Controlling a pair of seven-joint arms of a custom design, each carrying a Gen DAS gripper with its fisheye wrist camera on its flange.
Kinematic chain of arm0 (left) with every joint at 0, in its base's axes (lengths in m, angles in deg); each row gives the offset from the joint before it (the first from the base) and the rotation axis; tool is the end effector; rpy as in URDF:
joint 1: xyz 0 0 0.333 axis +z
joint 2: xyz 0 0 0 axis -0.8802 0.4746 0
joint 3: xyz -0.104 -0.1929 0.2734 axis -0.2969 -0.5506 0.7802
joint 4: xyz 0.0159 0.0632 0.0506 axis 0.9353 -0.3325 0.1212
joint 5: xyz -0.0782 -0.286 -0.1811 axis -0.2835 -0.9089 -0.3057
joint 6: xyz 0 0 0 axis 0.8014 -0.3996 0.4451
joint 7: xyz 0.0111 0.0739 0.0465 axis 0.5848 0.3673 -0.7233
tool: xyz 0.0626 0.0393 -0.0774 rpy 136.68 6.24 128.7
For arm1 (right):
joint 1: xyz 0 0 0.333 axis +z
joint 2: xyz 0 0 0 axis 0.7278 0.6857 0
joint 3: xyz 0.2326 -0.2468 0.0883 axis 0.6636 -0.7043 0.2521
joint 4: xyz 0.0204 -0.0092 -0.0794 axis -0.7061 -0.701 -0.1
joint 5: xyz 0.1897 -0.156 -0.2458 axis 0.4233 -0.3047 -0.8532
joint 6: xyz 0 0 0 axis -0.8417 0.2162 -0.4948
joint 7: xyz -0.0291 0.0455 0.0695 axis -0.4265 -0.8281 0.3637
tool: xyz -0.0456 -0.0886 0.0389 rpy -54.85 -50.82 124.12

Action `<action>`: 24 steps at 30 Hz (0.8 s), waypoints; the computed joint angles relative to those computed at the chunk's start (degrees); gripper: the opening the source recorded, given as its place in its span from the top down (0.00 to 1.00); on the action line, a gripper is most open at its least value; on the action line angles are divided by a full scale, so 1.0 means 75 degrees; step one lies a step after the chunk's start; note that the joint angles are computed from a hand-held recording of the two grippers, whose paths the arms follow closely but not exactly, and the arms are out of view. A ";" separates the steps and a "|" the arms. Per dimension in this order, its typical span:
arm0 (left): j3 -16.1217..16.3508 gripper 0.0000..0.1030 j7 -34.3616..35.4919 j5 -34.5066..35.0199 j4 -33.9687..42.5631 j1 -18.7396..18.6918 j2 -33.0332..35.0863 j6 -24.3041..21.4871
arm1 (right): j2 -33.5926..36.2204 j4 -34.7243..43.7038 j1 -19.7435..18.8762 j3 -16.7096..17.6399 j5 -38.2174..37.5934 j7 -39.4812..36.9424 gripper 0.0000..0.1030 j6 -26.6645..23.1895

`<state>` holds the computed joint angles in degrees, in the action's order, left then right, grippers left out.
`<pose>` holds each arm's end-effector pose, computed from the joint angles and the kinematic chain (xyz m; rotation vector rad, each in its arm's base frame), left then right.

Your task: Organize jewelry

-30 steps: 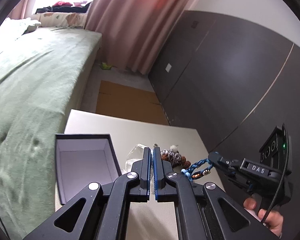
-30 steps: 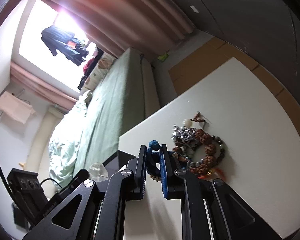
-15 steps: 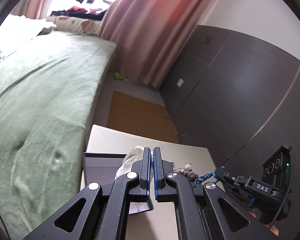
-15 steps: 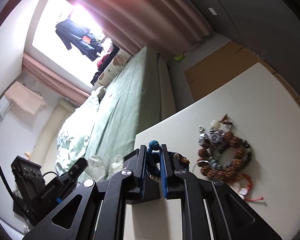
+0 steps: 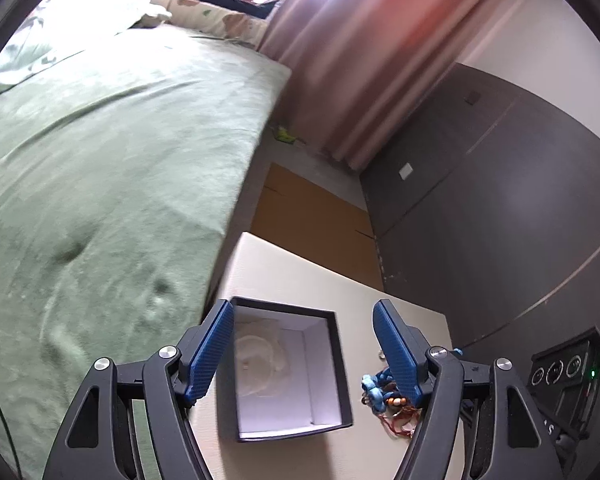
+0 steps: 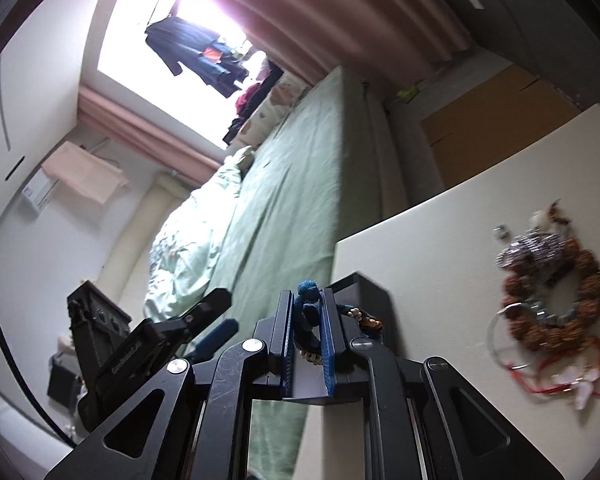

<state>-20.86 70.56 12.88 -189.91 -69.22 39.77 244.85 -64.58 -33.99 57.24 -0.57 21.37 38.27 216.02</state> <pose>0.5167 -0.2001 0.5659 -2.2605 1.2928 -1.1882 0.5818 0.1634 0.5072 -1.5236 1.3424 0.2874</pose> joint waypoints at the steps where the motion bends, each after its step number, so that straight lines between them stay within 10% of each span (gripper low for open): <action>1: 0.0013 0.29 -0.0014 -0.0084 -0.0055 0.0020 -0.0025 0.0019 | 0.0017 0.0009 0.0020 0.0033 0.0047 -0.0046 0.86 -0.0048; 4: 0.0053 0.29 -0.0158 -0.0108 -0.0181 0.0079 -0.0115 0.0084 | 0.0068 0.0041 0.0150 0.0087 -0.0159 0.0077 0.85 -0.0009; 8: 0.0055 0.29 -0.0230 -0.0035 -0.0268 0.0128 -0.0213 0.0073 | 0.0102 0.0058 0.0257 0.0073 -0.1022 0.0780 0.38 0.0027; 24: -0.0176 0.29 0.0252 -0.0042 0.0664 -0.0328 0.0576 -0.0223 | -0.0393 -0.0359 -0.0424 -0.0489 -0.2024 0.2045 0.33 0.0564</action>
